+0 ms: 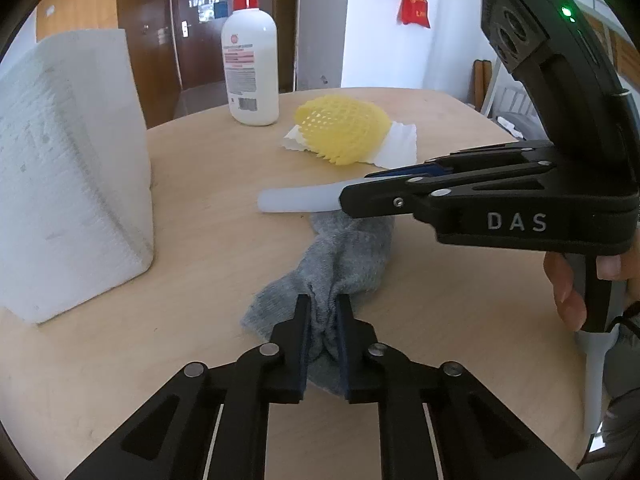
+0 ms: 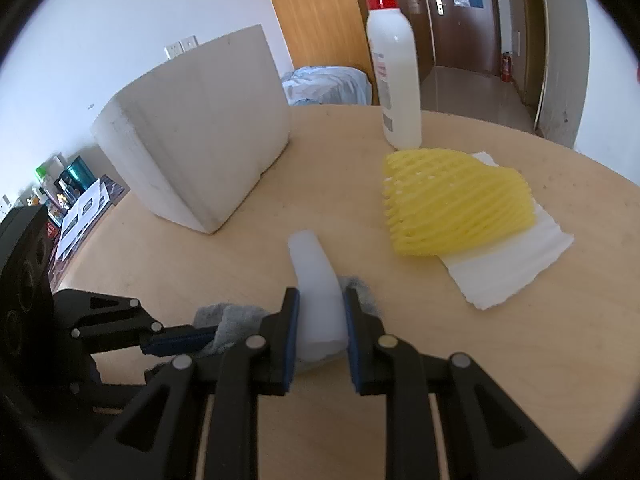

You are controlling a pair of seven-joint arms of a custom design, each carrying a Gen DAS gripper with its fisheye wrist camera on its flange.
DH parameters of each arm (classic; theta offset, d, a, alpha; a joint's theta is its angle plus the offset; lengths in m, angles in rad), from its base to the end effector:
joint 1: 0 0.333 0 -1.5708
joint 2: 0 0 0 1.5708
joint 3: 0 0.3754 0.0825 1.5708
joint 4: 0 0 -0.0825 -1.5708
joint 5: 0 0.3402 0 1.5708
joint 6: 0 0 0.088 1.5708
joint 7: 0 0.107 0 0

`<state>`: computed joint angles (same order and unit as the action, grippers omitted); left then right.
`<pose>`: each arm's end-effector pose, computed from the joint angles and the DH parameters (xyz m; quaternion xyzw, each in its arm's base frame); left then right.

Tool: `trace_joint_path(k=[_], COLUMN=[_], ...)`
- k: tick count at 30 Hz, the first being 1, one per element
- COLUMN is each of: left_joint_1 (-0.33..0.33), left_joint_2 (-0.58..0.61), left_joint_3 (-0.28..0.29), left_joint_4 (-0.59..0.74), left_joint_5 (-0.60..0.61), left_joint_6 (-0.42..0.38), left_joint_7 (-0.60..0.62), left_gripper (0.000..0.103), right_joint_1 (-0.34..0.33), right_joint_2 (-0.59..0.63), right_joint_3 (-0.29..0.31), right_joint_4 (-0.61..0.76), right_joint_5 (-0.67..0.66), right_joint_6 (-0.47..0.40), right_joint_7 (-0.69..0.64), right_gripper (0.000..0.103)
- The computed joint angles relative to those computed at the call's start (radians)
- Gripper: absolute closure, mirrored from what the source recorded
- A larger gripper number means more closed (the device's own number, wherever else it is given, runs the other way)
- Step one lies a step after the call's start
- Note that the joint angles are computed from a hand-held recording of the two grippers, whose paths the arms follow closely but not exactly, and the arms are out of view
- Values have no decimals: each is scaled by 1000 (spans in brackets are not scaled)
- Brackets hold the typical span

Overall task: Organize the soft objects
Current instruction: 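Lift the grey sock with the left tool while the right tool lifts the white tube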

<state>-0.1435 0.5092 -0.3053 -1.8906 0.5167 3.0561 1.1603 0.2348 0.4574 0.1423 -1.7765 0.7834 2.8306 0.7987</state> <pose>0.6043 -0.2951 0.4058 -0.5005 0.7966 -0.2998 0.1583 0.6528 0.2020 0.4385 -0.7854 0.5028 -0.0850 0.3508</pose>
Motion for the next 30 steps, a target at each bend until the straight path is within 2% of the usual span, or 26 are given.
trace_joint_path(k=[5, 10, 11, 13, 15, 16, 17, 19, 20, 23, 25, 26, 29, 30], left_joint_1=[4, -5, 11, -21, -80, -115, -122, -62, -45, -101, -85, -83, -46, -43], left_joint_2=[-22, -74, -86, -111, -136, -142, -145, -142, -143, -154, -156, -157, -155, -154], left_joint_3=[16, 66, 56, 109, 194, 240, 254, 191, 176, 250, 236, 234, 200, 199], left_joint_4=[-28, -82, -95, -119, -142, -149, -152, -156, -162, -175, -180, -181, -181, -181], left_joint_5=[4, 33, 33, 55, 88, 103, 118, 109, 111, 156, 165, 169, 168, 170], left_joint_6=[31, 90, 104, 139, 173, 182, 176, 148, 150, 176, 176, 173, 165, 167], left_joint_7=[-18, -74, -79, -121, -176, -202, -226, -223, -225, -267, -276, -281, -279, -282], left_gripper=[92, 92, 92, 92, 92, 92, 92, 92, 92, 92, 92, 92, 92, 92], right_joint_1=[-9, -35, -36, -42, -37, -23, -3, 24, 47, 55, 65, 70, 121, 114], right_joint_2=[-10, -39, -45, -62, -74, -72, -69, -62, -59, -64, -59, -57, -34, -28], right_joint_3=[12, 47, 51, 66, 65, 48, 25, -5, -30, -41, -51, -57, -130, -118], right_joint_4=[-10, -26, -30, -43, -58, -60, -65, -74, -84, -97, -93, -92, -67, -69], right_joint_5=[26, 109, 125, 171, 202, 190, 158, 104, 61, -4, -50, -71, -206, -215], right_joint_6=[12, 36, 45, 61, 69, 64, 55, 59, 68, 68, 76, 85, 36, 50], right_joint_7=[-21, -96, -111, -154, -169, -146, -109, -62, -23, 11, 31, 42, 155, 152], right_gripper=[78, 78, 78, 78, 78, 78, 78, 78, 78, 78, 77, 74, 40, 40])
